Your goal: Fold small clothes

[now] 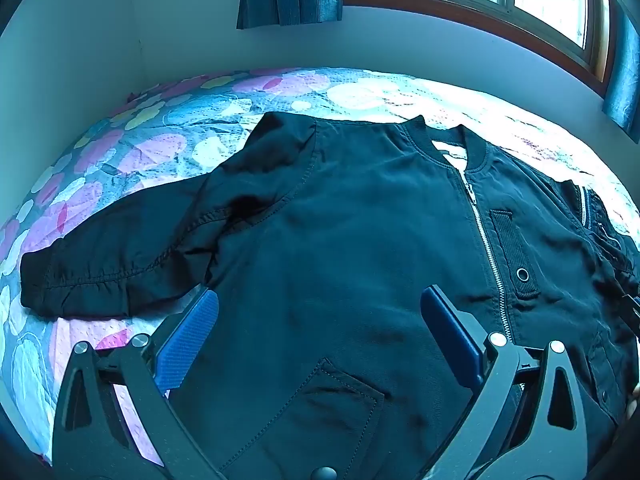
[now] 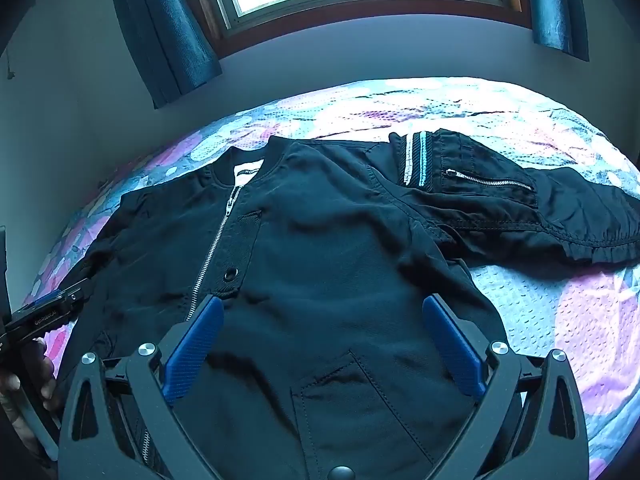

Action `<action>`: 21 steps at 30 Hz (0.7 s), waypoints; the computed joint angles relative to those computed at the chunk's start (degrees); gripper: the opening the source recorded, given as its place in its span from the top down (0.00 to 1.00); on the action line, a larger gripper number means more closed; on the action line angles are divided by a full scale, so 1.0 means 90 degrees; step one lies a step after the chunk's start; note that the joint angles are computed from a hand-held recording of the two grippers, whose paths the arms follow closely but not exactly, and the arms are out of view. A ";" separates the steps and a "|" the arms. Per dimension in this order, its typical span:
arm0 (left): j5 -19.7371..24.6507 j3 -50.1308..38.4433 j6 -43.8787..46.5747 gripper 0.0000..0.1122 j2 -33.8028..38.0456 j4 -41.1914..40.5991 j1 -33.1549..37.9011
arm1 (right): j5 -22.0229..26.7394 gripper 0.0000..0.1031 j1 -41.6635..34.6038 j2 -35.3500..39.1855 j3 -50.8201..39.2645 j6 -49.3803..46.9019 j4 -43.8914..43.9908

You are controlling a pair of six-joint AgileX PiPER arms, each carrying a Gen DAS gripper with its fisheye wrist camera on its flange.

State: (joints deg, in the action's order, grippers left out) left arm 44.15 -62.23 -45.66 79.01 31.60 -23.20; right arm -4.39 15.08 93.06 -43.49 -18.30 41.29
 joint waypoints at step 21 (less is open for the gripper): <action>-0.0008 0.0023 -0.0057 0.10 0.0014 0.0038 -0.0027 | -0.0202 0.04 0.0023 0.0127 0.0040 0.0586 -0.0643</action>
State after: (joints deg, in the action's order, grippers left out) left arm 44.08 -62.02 -46.18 79.13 31.94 -23.44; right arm -6.21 15.29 94.21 -43.13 -13.03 35.51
